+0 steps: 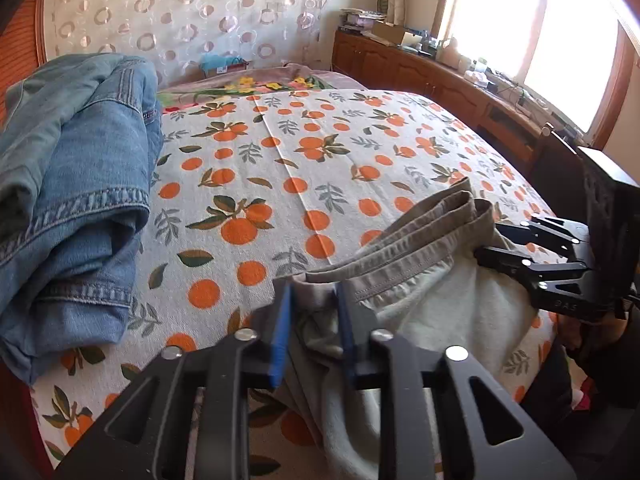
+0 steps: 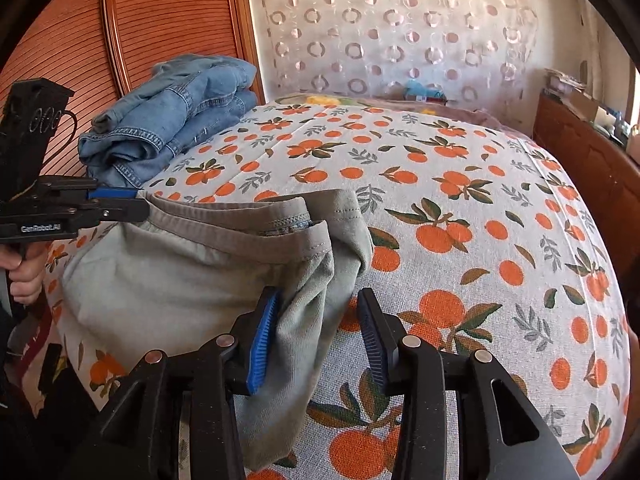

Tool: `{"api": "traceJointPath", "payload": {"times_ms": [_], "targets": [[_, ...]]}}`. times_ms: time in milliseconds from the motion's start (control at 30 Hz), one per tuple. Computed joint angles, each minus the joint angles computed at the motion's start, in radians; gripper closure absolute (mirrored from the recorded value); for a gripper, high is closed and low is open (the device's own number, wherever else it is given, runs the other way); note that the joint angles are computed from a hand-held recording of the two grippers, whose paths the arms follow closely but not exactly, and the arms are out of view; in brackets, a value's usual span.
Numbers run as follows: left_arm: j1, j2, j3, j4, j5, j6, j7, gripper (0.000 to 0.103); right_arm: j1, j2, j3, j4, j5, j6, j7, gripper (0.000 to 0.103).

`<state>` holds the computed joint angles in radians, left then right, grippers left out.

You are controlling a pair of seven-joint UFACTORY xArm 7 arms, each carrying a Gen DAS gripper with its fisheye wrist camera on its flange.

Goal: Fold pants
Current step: 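Grasp the folded pants edge with the left tool and lift it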

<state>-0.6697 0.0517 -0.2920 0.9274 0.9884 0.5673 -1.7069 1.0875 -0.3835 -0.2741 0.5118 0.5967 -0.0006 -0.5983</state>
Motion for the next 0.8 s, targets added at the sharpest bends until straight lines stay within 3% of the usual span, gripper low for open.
{"api": "traceJointPath", "payload": {"times_ms": [33,167,300,433,600,800], "targets": [[0.0,-0.009,0.003,-0.003,0.03,-0.003,-0.028,0.094,0.0,0.001,0.001,0.0,0.0,-0.002,0.002,0.061],[0.017,-0.065,-0.004,-0.019,0.152,0.015,-0.175,0.096,-0.015,0.001,0.019,-0.009,-0.022,-0.014,0.021,0.061],[0.031,-0.047,-0.024,0.017,0.147,0.058,-0.134,0.095,0.021,-0.003,-0.021,-0.007,-0.028,-0.014,0.019,0.061],[0.026,-0.019,-0.02,0.039,0.047,0.088,-0.063,0.084,0.032,-0.003,-0.033,-0.009,-0.038,-0.019,0.026,0.061],[-0.002,-0.039,-0.032,0.007,0.04,0.129,-0.1,0.063,0.069,-0.012,-0.074,-0.007,-0.033,-0.014,0.021,0.061],[-0.021,-0.042,-0.05,-0.026,0.014,0.145,-0.12,0.06,0.097,-0.057,-0.118,0.015,0.019,0.041,-0.04,0.061]]}}
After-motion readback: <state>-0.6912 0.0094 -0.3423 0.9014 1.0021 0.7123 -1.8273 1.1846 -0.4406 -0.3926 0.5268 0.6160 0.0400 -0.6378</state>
